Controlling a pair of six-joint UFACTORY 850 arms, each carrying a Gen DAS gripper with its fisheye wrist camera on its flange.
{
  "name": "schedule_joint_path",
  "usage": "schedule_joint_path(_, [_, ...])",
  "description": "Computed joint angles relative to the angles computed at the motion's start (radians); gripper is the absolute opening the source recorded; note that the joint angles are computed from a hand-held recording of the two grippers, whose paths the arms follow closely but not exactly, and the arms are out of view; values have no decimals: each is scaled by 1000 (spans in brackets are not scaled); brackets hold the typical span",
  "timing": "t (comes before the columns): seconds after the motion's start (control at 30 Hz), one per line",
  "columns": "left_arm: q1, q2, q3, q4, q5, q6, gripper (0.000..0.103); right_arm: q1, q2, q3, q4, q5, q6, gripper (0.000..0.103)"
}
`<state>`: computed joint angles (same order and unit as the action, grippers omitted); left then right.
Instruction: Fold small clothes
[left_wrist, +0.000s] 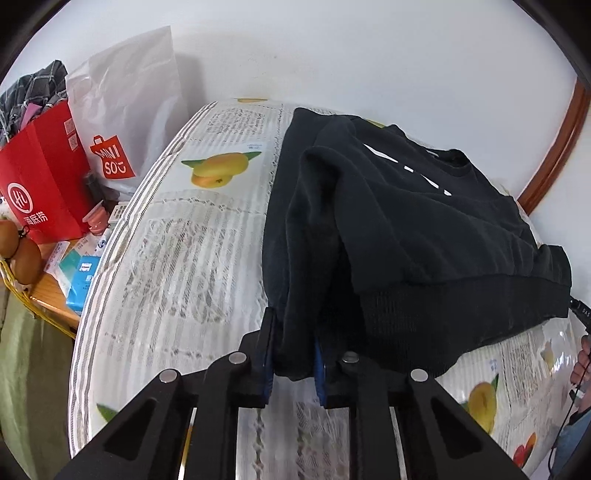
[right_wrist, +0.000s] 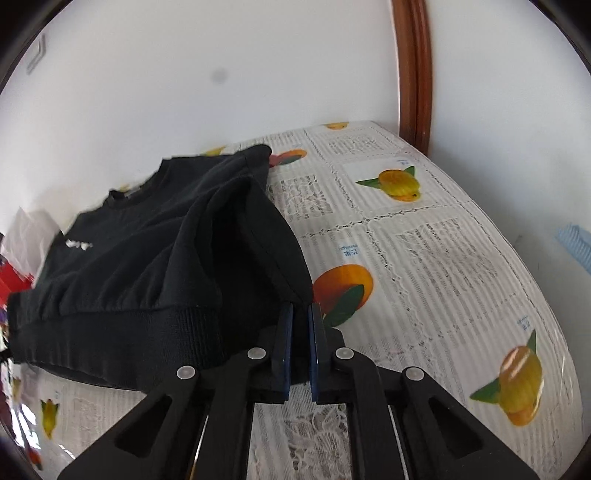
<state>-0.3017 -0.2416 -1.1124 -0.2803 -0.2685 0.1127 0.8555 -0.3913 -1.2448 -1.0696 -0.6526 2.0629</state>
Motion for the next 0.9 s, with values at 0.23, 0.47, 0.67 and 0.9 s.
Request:
schedule_joint_path(0.23, [-26,93,101,-39,-12,26,16,42,79,97,17,-35,31,7])
schedule_joint_path(0.47, [-68,199,218,-17,-4,-8,16,107,156,190,36,-97,88,7])
schedule_joint_path(0.67, [-74,267,279,0,-1,-16,24,178,214,258,63,-127,151,13])
schedule_joint_path(0.9, [-68,385,345,-116,11,106,54,258,251,283,-57,-140,283,35])
